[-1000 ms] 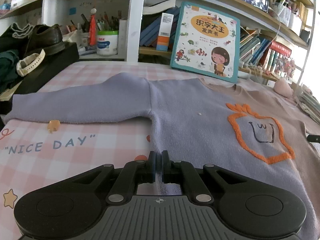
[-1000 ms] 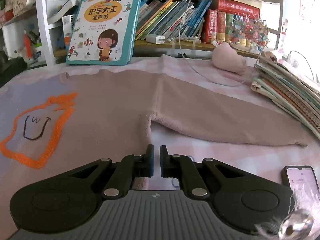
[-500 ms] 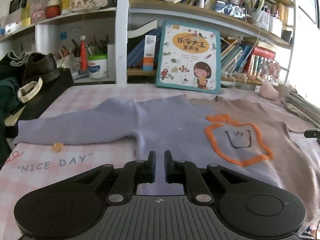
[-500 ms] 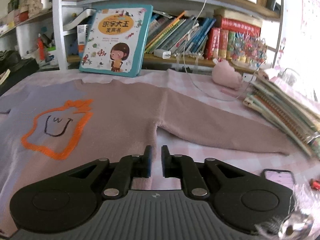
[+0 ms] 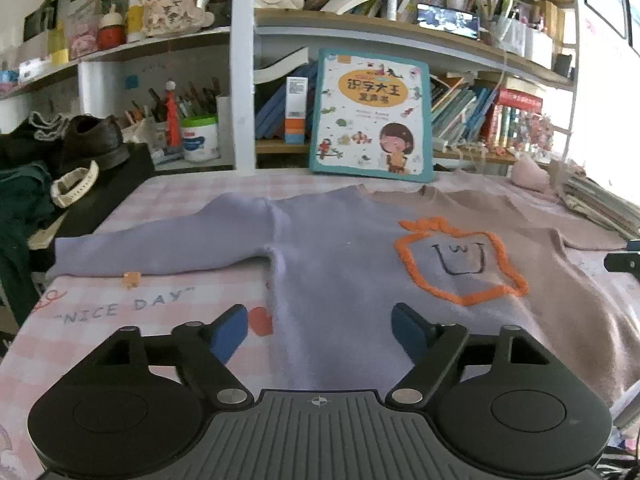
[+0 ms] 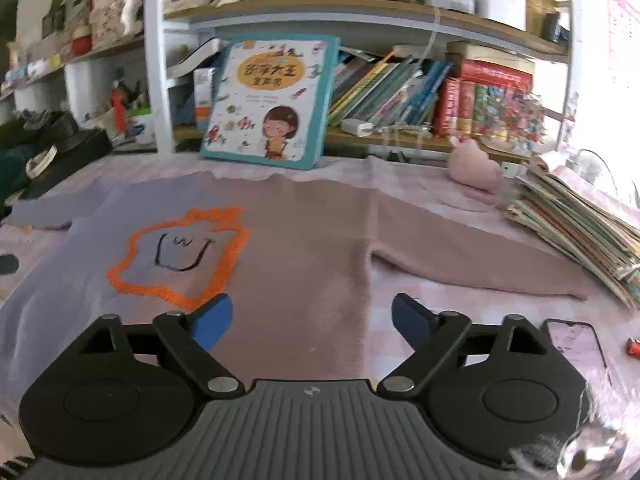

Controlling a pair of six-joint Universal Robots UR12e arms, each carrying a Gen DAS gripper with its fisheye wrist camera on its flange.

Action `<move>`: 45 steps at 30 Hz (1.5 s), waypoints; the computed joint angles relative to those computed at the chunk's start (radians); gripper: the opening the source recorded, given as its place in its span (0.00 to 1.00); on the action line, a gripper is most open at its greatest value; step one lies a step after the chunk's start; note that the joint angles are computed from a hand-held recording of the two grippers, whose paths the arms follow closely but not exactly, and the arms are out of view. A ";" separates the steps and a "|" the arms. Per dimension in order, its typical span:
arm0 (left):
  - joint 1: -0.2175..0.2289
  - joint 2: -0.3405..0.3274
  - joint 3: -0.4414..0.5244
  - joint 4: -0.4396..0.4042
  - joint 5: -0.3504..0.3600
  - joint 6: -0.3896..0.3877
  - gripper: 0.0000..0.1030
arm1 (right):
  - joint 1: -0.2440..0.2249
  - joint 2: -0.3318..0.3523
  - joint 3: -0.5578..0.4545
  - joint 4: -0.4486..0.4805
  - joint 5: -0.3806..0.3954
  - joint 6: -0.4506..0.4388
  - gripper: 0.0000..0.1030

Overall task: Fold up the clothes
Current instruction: 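Open both grippers and lift them above the flattened sweatshirt, then move the left gripper to the lavender sleeve cuff and grasp it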

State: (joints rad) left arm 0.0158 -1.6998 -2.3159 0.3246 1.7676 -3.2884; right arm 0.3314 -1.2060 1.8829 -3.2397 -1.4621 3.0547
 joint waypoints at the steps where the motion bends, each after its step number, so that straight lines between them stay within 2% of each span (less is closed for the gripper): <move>1: -0.001 0.000 -0.001 0.003 0.011 -0.003 0.88 | 0.006 0.003 -0.004 0.005 -0.006 -0.013 0.95; 6: 0.002 0.007 -0.014 0.012 0.037 -0.016 0.93 | 0.025 0.011 -0.018 0.037 0.003 -0.051 0.98; 13: 0.014 0.017 -0.026 0.007 0.066 -0.013 0.93 | 0.045 0.031 -0.047 0.057 0.093 -0.043 0.99; 23: 0.045 0.026 -0.037 0.021 0.156 -0.047 0.94 | 0.079 0.078 -0.113 0.105 0.198 -0.087 0.99; 32: 0.099 0.031 -0.026 -0.027 0.177 -0.084 0.94 | 0.089 0.125 -0.174 0.114 0.211 -0.070 0.99; 38: 0.143 0.039 -0.017 -0.056 0.152 -0.130 0.94 | 0.091 0.156 -0.215 0.094 0.199 -0.080 0.99; 41: 0.153 0.033 -0.006 -0.066 0.169 -0.138 0.94 | 0.091 0.169 -0.228 0.078 0.193 -0.090 0.99; 45: 0.154 0.018 0.013 -0.073 0.208 -0.111 0.94 | 0.090 0.182 -0.241 0.092 0.210 -0.112 0.99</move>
